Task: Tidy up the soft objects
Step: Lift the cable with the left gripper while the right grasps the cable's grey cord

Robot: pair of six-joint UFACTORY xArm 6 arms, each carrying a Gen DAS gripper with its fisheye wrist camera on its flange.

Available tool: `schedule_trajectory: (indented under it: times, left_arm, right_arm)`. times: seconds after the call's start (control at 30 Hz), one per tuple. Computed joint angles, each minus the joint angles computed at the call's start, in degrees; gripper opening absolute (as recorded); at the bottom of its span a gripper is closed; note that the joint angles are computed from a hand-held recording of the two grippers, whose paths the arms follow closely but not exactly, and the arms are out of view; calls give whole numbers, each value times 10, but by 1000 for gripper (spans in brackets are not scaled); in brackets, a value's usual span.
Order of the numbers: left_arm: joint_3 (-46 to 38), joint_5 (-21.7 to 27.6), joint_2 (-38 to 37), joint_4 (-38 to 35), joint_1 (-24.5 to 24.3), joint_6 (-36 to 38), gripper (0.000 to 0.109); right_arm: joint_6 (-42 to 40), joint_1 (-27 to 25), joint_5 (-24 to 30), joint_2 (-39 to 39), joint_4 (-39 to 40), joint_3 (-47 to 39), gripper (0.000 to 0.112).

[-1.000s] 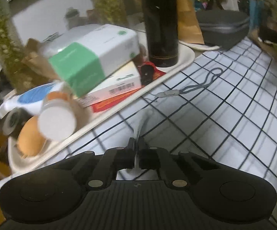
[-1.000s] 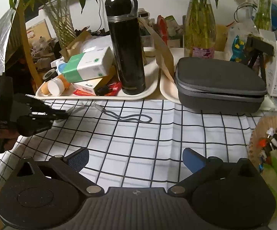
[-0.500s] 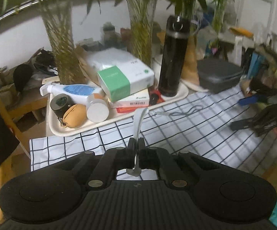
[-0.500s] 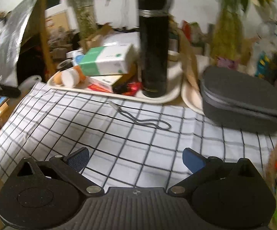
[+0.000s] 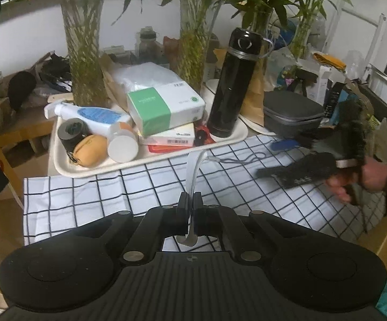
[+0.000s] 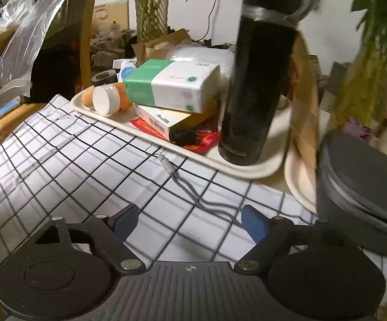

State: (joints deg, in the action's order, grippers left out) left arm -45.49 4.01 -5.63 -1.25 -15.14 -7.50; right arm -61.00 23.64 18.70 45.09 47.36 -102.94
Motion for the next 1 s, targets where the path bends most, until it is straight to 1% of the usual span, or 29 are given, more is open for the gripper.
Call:
schedule_trajectory:
  times: [0.03,0.17,0.33,0.47,0.53,0.57,0.6,0.63,0.67,0.73,0.77,0.83,0.9,1.0]
  left_arm:
    - [0,0,0,-9,-2,7,3]
    - [1,-1,0,-50,-10,44,3]
    - [0,1,1,-55,-11,51,3]
    - [1,2,1,-61,-11,58,3]
    - [1,3,2,-65,-10,62,3]
    - [1,5,2,-63,-10,60,3]
    - [0,6,2,-60,-9,57,3]
    - [0,7,2,-60,-9,57,3]
    - [1,7,2,-60,-9,56,3]
    - [1,6,2,-65,-10,61,3]
    - [2,6,2,-65,-10,61,3]
    - [1,6,2,-65,-11,62,3]
    - [3,3,1,-69,-11,65,3]
    - [5,-1,-1,-64,-10,59,3]
  right_arm:
    - [18,2,-3,26,-22,-31,77]
    - [32,1,17,63,-40,-84,73]
    - [77,3,30,117,-79,-155,66]
    - [138,0,60,165,-129,-221,61]
    - [144,-1,62,173,-123,-232,60]
    - [152,0,63,171,-126,-230,58]
    - [151,-1,69,168,-127,-228,52]
    - [148,-1,78,164,-129,-225,42]
    - [148,-2,91,160,-135,-224,37]
    - [156,-2,108,148,-155,-214,12]
    - [160,-2,118,138,-170,-204,8]
    - [157,-1,123,117,-194,-175,5]
    - [155,-2,132,88,-220,-137,5]
    - [178,-6,187,64,-265,-123,6]
